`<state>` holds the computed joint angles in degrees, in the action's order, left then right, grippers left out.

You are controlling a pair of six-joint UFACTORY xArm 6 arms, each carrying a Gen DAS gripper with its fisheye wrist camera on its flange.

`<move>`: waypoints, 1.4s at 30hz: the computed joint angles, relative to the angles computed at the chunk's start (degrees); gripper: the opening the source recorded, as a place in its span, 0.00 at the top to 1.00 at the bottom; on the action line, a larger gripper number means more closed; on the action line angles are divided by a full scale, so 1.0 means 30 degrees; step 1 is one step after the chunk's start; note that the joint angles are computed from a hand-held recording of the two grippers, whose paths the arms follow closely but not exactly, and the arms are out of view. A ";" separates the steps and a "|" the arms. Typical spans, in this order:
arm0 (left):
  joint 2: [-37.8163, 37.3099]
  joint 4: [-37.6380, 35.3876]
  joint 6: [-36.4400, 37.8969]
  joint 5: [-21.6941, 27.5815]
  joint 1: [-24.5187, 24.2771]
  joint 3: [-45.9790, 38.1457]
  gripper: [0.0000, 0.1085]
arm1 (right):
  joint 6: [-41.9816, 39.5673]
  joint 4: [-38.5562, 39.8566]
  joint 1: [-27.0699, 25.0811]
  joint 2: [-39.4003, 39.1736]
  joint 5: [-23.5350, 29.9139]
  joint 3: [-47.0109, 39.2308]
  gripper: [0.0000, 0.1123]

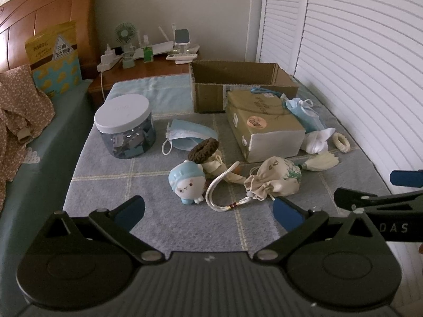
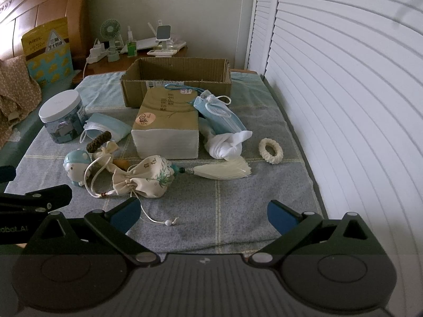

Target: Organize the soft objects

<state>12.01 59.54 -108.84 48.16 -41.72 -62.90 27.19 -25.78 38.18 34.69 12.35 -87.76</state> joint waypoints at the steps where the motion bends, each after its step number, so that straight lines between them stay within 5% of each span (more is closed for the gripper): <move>1: -0.0007 -0.0010 0.0005 0.0002 0.0005 -0.0008 0.06 | -0.0067 0.0060 -0.0005 0.0011 -0.0004 -0.0010 0.08; 42: 0.0174 0.0453 0.0527 -0.1234 0.0851 0.0078 0.06 | -0.0995 0.0320 0.0064 0.0856 0.0432 -0.1292 0.08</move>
